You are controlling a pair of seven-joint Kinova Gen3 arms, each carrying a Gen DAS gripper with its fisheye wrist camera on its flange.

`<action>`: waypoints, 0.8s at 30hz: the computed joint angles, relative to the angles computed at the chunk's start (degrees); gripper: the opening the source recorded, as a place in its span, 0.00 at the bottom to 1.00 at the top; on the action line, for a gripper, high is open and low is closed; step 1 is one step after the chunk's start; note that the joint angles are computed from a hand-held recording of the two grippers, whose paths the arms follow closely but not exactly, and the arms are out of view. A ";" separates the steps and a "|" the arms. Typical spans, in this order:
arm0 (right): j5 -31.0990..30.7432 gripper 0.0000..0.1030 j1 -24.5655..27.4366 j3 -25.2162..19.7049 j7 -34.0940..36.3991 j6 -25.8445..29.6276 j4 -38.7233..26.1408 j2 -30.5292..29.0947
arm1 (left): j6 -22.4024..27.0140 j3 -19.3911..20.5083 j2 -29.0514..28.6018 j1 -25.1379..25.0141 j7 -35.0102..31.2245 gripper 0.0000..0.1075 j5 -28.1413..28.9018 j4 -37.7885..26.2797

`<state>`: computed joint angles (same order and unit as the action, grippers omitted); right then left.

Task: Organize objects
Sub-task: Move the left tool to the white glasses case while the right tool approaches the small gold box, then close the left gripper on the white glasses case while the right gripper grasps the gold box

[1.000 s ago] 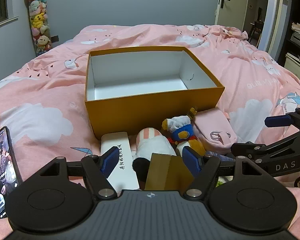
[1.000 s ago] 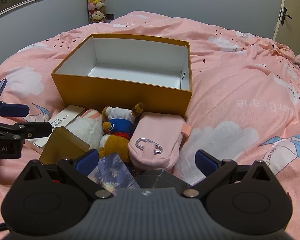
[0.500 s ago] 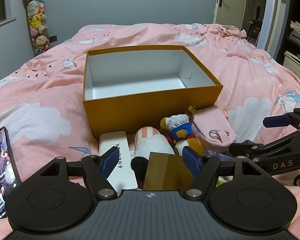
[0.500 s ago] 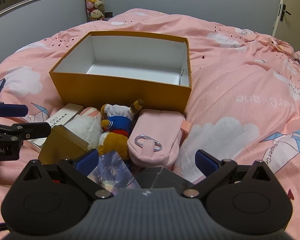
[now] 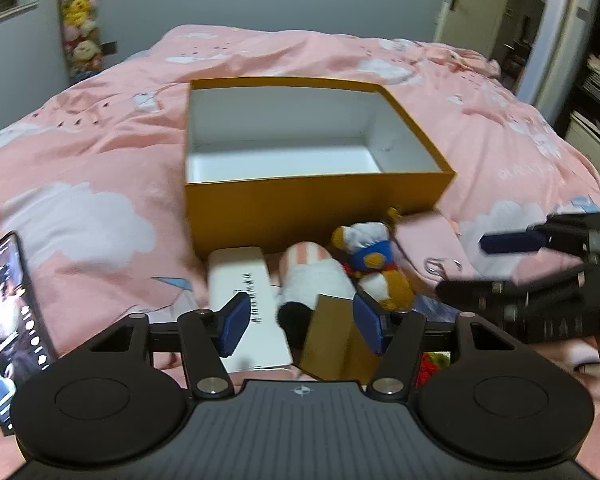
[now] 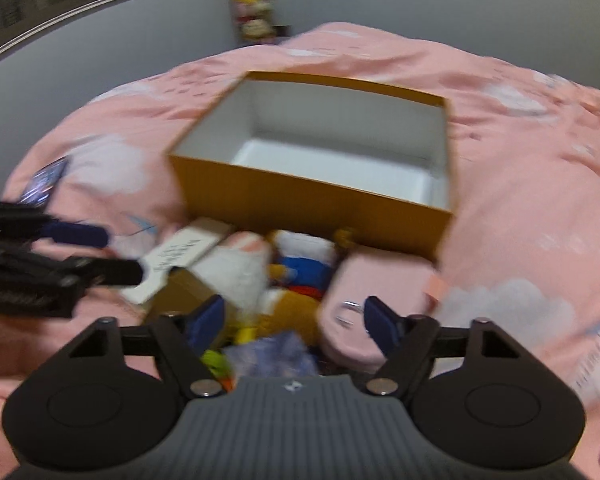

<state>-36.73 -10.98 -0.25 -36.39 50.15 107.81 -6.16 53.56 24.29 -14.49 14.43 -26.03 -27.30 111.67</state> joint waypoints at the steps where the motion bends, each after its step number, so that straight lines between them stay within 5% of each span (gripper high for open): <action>1: -0.42 0.67 -0.48 0.03 1.81 1.40 -0.53 0.37 | 0.73 0.33 0.10 -0.32 0.72 0.63 -0.34 -0.17; 9: 0.32 0.45 -2.93 -3.05 9.48 7.99 -3.13 2.65 | 2.17 -1.60 0.04 0.53 -0.51 0.59 0.69 0.15; 19: 5.21 0.45 -4.82 -5.62 6.62 9.86 -4.66 4.53 | 1.27 -2.78 -1.40 -0.88 -2.12 0.59 3.52 2.05; 24: 6.03 0.54 -5.51 -6.29 6.47 8.53 -4.29 4.74 | 1.20 -3.01 -1.83 -1.92 -2.85 0.59 4.77 2.36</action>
